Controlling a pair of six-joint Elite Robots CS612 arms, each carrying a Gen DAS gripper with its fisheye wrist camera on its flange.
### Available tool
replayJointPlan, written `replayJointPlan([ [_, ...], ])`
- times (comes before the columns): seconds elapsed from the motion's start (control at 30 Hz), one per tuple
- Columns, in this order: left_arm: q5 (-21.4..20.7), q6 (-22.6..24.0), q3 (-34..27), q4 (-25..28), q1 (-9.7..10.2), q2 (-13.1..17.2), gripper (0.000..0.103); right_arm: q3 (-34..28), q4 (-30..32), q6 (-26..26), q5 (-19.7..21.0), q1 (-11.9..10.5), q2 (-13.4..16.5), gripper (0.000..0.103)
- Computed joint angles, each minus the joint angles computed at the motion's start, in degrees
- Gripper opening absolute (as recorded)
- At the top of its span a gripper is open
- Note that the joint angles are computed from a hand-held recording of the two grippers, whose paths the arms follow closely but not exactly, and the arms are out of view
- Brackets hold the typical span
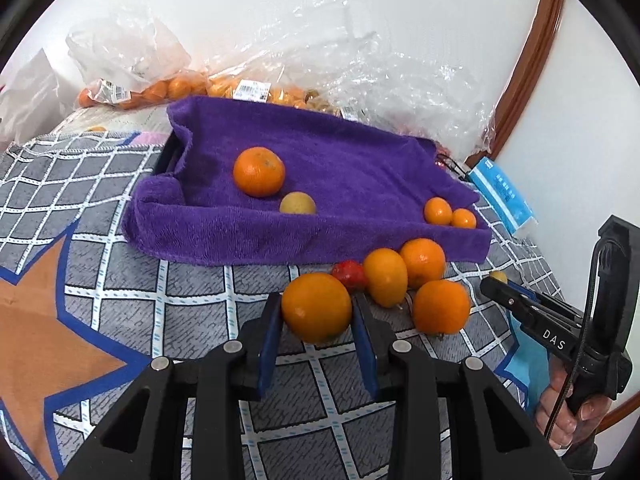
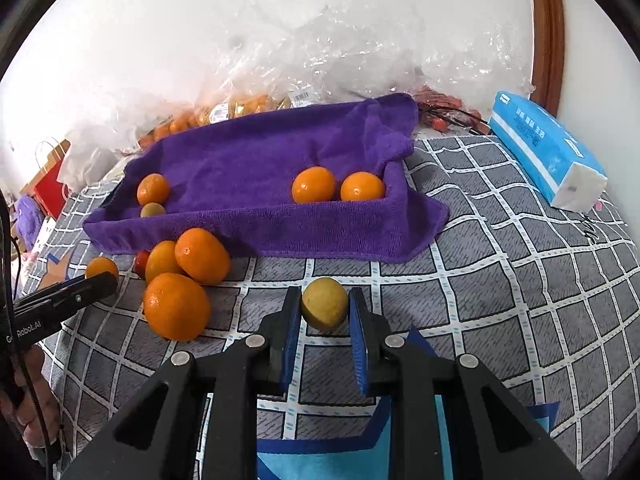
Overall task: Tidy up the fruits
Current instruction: 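Grasp a large orange with the left tool while the right tool grasps a yellow pear, then lift the orange and pear and carry both over the purple towel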
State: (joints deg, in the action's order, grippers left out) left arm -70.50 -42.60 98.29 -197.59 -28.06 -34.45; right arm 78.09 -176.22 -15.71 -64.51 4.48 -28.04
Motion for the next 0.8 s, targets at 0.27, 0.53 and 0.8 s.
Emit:
replayJointPlan([
  [0.27, 3.6, -0.5, 1.3, -4.7, -0.49, -0.1, 0.033, 0.8, -2.1, 1.3, 0.1, -0.3, -0.2, 0.023],
  [0.53, 3.8, -1.6, 2.1, -9.5, -0.25, 0.1, 0.033, 2.7, -0.9, 1.6, 1.5, -0.4, -1.6, 0.023],
  [0.8, 5.9, -2.7, 2.8, -11.7, -0.34, 0.0, 0.033, 4.0, -2.2, 2.4, 3.9, -0.4, -3.4, 0.023],
])
